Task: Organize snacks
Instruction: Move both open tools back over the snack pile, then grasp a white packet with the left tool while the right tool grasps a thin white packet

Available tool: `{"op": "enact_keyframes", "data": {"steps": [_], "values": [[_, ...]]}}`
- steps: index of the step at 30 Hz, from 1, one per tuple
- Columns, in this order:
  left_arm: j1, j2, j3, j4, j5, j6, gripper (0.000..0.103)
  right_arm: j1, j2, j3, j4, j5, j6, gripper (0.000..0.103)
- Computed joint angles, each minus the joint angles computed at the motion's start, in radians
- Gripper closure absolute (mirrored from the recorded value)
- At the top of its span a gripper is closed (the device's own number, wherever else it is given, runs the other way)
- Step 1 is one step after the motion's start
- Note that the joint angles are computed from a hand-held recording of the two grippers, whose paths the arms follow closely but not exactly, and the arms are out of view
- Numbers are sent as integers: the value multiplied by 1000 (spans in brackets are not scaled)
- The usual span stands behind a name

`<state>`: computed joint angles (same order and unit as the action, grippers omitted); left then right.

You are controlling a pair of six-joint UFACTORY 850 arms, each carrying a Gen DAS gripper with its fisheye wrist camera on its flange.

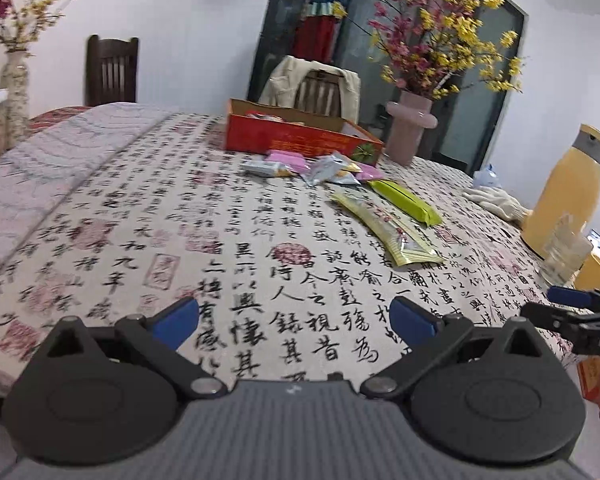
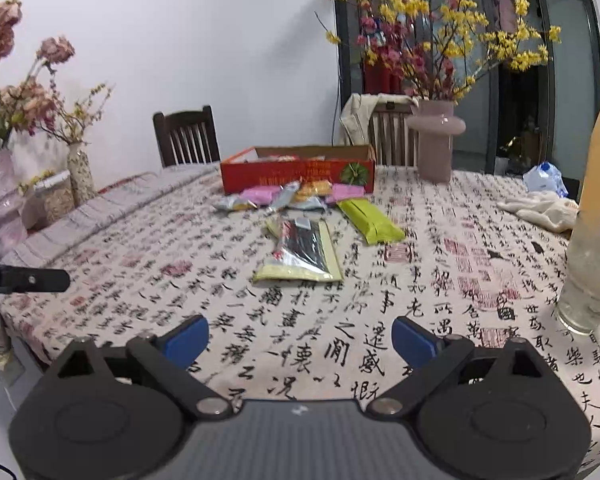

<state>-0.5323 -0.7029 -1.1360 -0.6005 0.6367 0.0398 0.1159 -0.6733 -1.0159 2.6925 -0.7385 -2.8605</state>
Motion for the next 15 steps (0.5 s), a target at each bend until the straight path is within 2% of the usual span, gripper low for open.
{"op": "enact_keyframes", "data": {"steps": [5,9,12,15], "values": [[34,-53,-95,12,-56,13,0,-5,-60,-86,-5,44,41,8],[66,-100,-200,-35,-124,98,0,-8,-101,-172,-27,77,69,12],[94,-143,-300,-77,-176,202,1,-5,-139,-257,-70,106,97,18],[123,-208,-433,-143,-247,361,5,-2,-188,-367,-146,132,170,32]]}}
